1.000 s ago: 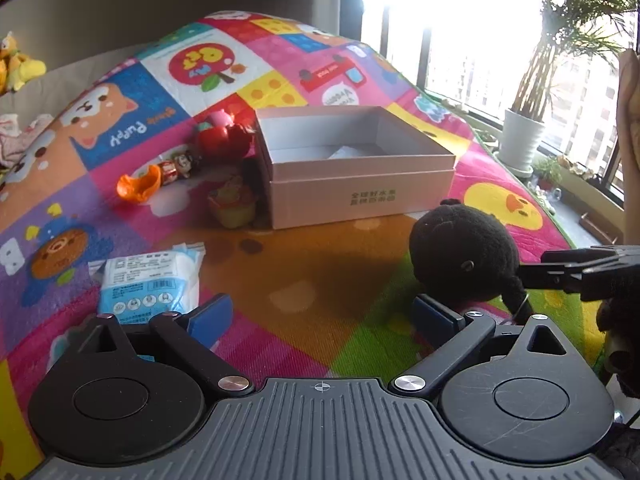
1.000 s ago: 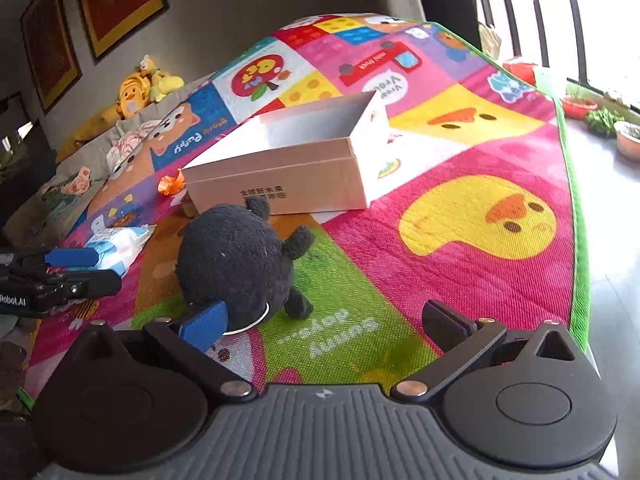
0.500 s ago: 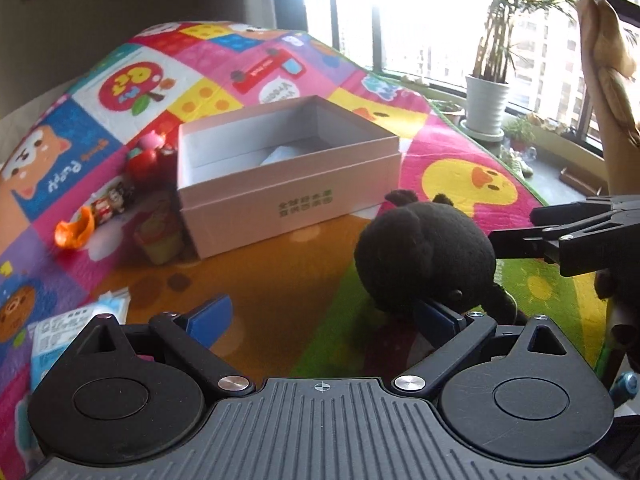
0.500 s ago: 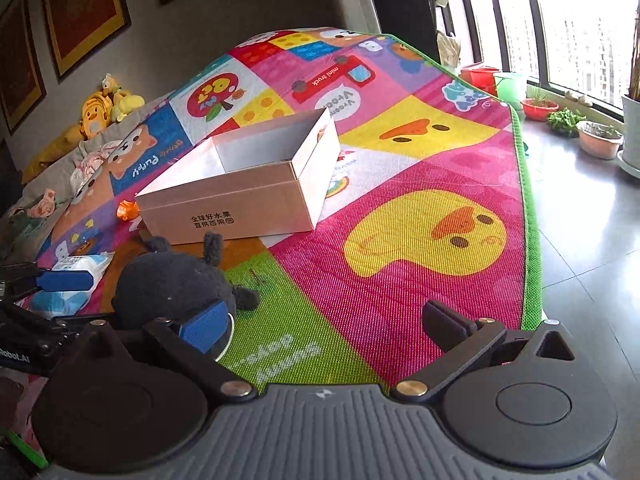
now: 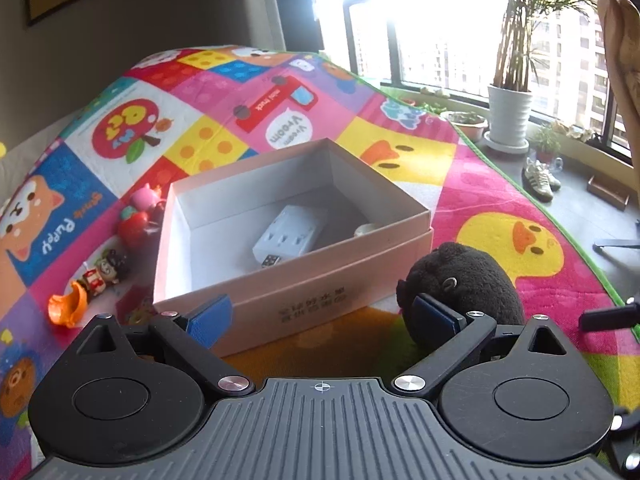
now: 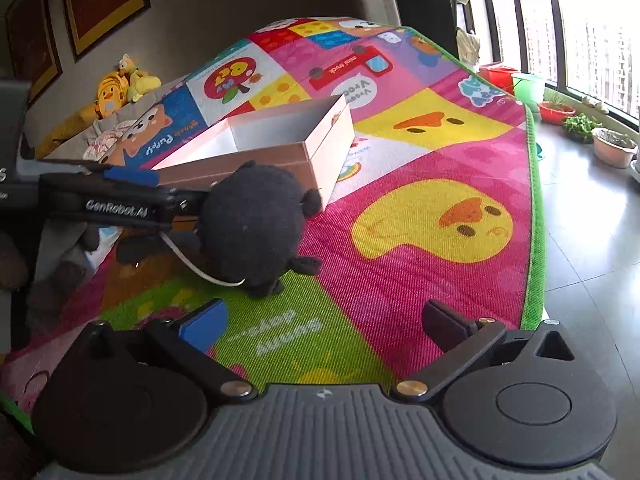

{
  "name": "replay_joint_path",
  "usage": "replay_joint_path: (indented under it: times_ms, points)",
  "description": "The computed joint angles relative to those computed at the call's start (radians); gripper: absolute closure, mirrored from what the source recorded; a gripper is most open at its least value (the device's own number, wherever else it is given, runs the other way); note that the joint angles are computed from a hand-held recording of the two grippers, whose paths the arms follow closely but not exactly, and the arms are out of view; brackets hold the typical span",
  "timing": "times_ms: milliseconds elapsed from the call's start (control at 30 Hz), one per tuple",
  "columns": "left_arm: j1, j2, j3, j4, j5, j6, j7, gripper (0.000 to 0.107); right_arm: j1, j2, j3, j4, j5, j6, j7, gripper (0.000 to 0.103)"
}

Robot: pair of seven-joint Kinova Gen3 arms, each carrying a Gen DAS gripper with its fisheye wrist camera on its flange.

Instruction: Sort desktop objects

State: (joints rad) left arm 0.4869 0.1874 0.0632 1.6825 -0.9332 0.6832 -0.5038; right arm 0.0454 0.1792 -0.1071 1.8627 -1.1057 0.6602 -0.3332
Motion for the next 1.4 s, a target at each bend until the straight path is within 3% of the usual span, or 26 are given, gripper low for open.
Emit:
replay_joint_path:
  times_ms: [200,300,367,467,533,667,767,833,867,967,1133,1267,1333,1400]
  points:
    - [-0.007,0.017,-0.003,-0.032,0.045,-0.026,-0.041,0.007,0.005,0.004,0.001,-0.002,-0.017,0.031,-0.056,0.0]
    - [-0.018,0.009,-0.008,-0.036,0.09,-0.039,-0.059,0.007,-0.025,0.006,0.009,-0.044,0.087,0.036,-0.147,0.0]
    - [-0.014,-0.008,-0.017,-0.022,0.08,-0.044,-0.042,0.007,-0.041,0.001,-0.014,-0.052,0.152,0.0,-0.148,0.0]
    - [-0.018,-0.059,-0.019,0.025,0.041,-0.053,0.015,0.007,-0.043,-0.038,-0.079,-0.015,0.146,-0.122,-0.079,0.0]
    - [-0.031,-0.108,-0.007,0.072,0.007,-0.057,0.072,0.007,-0.126,-0.057,-0.048,-0.013,0.181,-0.203,-0.098,0.0]
    - [-0.063,-0.224,0.04,0.19,-0.081,-0.034,0.184,0.006,-0.312,-0.018,0.054,-0.047,0.297,-0.351,-0.253,0.0]
    - [-0.094,-0.289,0.117,0.272,-0.16,0.072,0.26,0.005,-0.439,0.032,0.186,-0.105,0.353,-0.334,-0.375,0.003]
    - [-0.11,-0.311,0.16,0.313,-0.171,0.153,0.273,0.005,-0.479,0.055,0.225,-0.144,0.432,-0.303,-0.444,0.019]
    - [-0.109,-0.313,0.172,0.327,-0.167,0.193,0.269,0.005,-0.479,0.061,0.219,-0.159,0.473,-0.283,-0.47,0.032]
    - [-0.14,-0.31,0.204,0.359,-0.132,0.242,0.23,0.005,-0.397,0.041,0.107,-0.154,0.542,-0.284,-0.481,0.034]
    - [-0.192,-0.289,0.186,0.372,-0.079,0.198,0.256,0.005,-0.176,-0.003,-0.116,-0.16,0.466,-0.177,-0.326,0.034]
    - [-0.232,-0.284,0.164,0.37,-0.051,0.149,0.306,0.006,-0.146,-0.037,-0.115,-0.18,0.424,-0.06,-0.258,0.034]
    - [-0.242,-0.281,0.167,0.37,-0.05,0.154,0.323,0.014,-0.135,-0.057,-0.115,-0.173,0.41,-0.043,-0.228,0.034]
    - [-0.248,-0.288,0.159,0.374,-0.025,0.144,0.303,0.034,-0.069,-0.07,-0.176,-0.166,0.406,-0.035,-0.219,0.033]
